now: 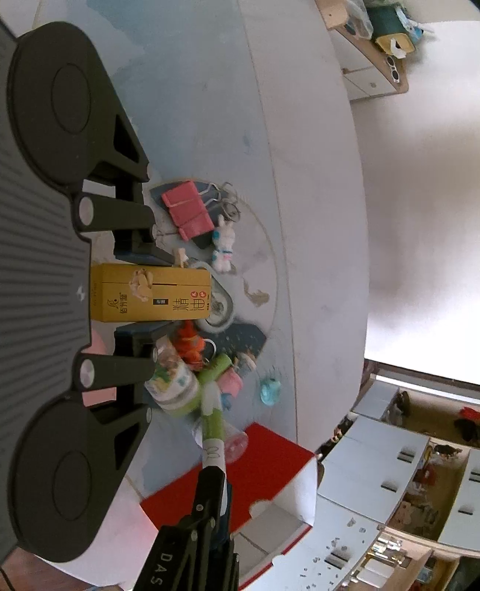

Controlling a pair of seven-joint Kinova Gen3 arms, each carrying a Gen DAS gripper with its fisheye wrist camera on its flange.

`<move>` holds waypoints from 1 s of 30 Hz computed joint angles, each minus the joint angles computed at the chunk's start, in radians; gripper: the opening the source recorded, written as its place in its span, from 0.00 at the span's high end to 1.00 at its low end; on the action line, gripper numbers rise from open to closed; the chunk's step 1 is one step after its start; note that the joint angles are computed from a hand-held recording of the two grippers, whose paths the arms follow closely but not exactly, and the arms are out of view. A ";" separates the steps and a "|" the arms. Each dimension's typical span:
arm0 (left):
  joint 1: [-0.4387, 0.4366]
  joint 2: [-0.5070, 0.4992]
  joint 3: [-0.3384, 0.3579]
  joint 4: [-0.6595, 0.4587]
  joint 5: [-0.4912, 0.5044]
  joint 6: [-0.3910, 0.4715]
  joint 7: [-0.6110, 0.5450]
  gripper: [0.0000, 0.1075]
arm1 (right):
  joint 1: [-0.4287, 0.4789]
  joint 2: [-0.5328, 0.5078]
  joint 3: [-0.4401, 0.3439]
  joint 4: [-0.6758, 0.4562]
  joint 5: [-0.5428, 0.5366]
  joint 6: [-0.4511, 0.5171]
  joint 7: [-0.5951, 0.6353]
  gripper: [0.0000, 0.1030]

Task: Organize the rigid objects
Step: 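Carry both items into the red box while the right gripper releases the glue stick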

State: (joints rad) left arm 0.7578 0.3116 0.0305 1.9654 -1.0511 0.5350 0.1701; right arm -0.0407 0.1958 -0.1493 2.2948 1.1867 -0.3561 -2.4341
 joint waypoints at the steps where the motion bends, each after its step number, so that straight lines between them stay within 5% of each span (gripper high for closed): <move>1: -0.002 -0.006 0.002 -0.001 0.001 -0.001 -0.008 0.72 | 0.001 -0.005 0.002 0.002 -0.007 -0.006 0.008 0.85; 17: -0.038 -0.016 0.039 -0.161 0.128 -0.029 -0.304 0.72 | 0.085 -0.062 0.119 -0.040 0.094 -0.191 -0.129 0.85; 30: 0.034 0.150 0.022 -0.492 0.309 0.037 -0.611 0.72 | 0.213 -0.027 0.209 -0.114 0.185 -0.286 -0.163 0.85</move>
